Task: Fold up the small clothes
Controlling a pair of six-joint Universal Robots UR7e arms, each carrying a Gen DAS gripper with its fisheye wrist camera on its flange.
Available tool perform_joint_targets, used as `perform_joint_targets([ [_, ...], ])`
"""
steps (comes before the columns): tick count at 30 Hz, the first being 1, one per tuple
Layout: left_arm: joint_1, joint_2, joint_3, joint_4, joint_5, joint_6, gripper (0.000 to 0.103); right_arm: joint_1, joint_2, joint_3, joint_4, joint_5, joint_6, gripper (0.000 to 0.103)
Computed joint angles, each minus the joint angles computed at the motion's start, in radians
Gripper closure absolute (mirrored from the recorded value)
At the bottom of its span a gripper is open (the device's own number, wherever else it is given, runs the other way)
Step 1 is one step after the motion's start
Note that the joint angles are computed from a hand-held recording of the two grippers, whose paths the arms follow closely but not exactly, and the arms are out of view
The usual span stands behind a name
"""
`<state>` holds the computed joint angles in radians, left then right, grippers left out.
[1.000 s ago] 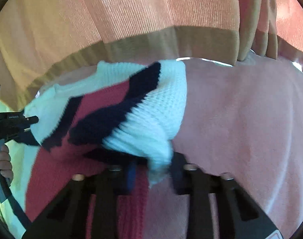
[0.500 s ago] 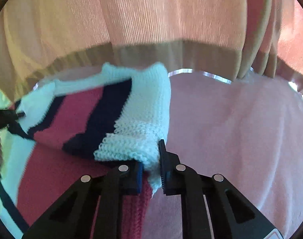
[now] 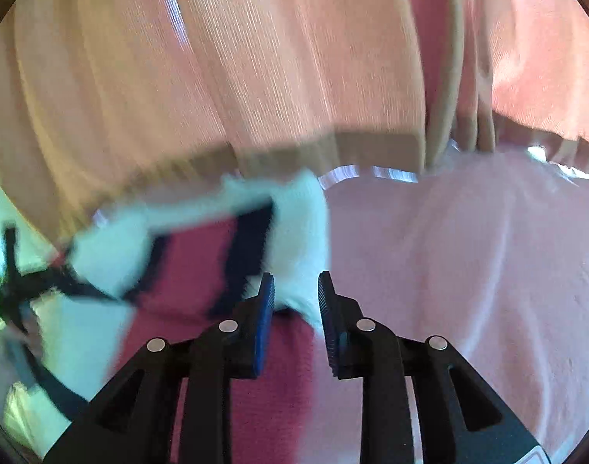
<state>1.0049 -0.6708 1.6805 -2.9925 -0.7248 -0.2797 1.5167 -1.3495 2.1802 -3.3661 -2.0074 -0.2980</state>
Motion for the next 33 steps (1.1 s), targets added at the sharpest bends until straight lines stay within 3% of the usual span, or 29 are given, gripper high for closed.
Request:
perform_joint_targets([
  [4, 0.001, -0.034, 0.043, -0.023, -0.008, -0.029, 0.069, 0.005, 0.070, -0.062, 0.069, 0.035, -0.044, 0.099],
  [8, -0.018, -0.005, 0.038, -0.011, 0.000, -0.032, 0.068, -0.035, 0.157, -0.141, 0.184, -0.076, -0.031, 0.103],
  [10, -0.019, 0.017, 0.027, -0.004, 0.022, -0.014, 0.067, -0.076, 0.158, -0.125, 0.165, -0.046, -0.068, 0.103],
  [12, -0.009, 0.018, 0.016, 0.028, 0.030, -0.038, 0.065, -0.053, 0.150, -0.126, 0.182, -0.083, -0.053, 0.103],
  [15, 0.033, -0.045, 0.031, -0.013, -0.028, -0.135, 0.048, 0.008, 0.132, -0.086, 0.123, -0.096, -0.085, 0.101],
  [17, 0.069, -0.095, 0.038, -0.081, -0.017, -0.201, 0.030, 0.048, 0.117, -0.047, 0.086, -0.085, -0.116, 0.099],
  [18, 0.086, -0.111, 0.036, -0.106, -0.002, -0.223, 0.028, 0.069, 0.105, -0.024, 0.089, -0.069, -0.120, 0.098],
  [21, 0.161, -0.150, 0.005, -0.174, 0.050, -0.272, 0.027, 0.098, 0.099, 0.007, 0.088, -0.040, -0.132, 0.096],
  [25, 0.259, -0.160, -0.108, -0.060, 0.086, -0.312, 0.027, 0.112, 0.128, 0.023, 0.076, -0.011, -0.151, 0.080],
  [27, 0.294, -0.147, -0.164, -0.009, 0.095, -0.318, 0.031, 0.117, 0.151, 0.022, 0.080, -0.024, -0.148, 0.077],
  [28, 0.309, -0.139, -0.185, 0.000, 0.089, -0.321, 0.038, 0.113, 0.159, 0.018, 0.089, -0.030, -0.149, 0.076],
  [29, 0.322, -0.135, -0.196, 0.004, 0.070, -0.321, 0.049, 0.110, 0.166, 0.016, 0.096, -0.036, -0.148, 0.076],
  [31, 0.339, -0.120, -0.221, 0.009, 0.059, -0.306, 0.061, 0.101, 0.175, 0.014, 0.105, -0.044, -0.142, 0.075],
  [32, 0.335, -0.104, -0.234, -0.012, 0.089, -0.265, 0.081, 0.098, 0.178, 0.011, 0.112, -0.047, -0.137, 0.075],
  [33, 0.335, -0.093, -0.248, -0.020, 0.082, -0.205, 0.090, 0.095, 0.179, 0.010, 0.112, -0.050, -0.134, 0.075],
])
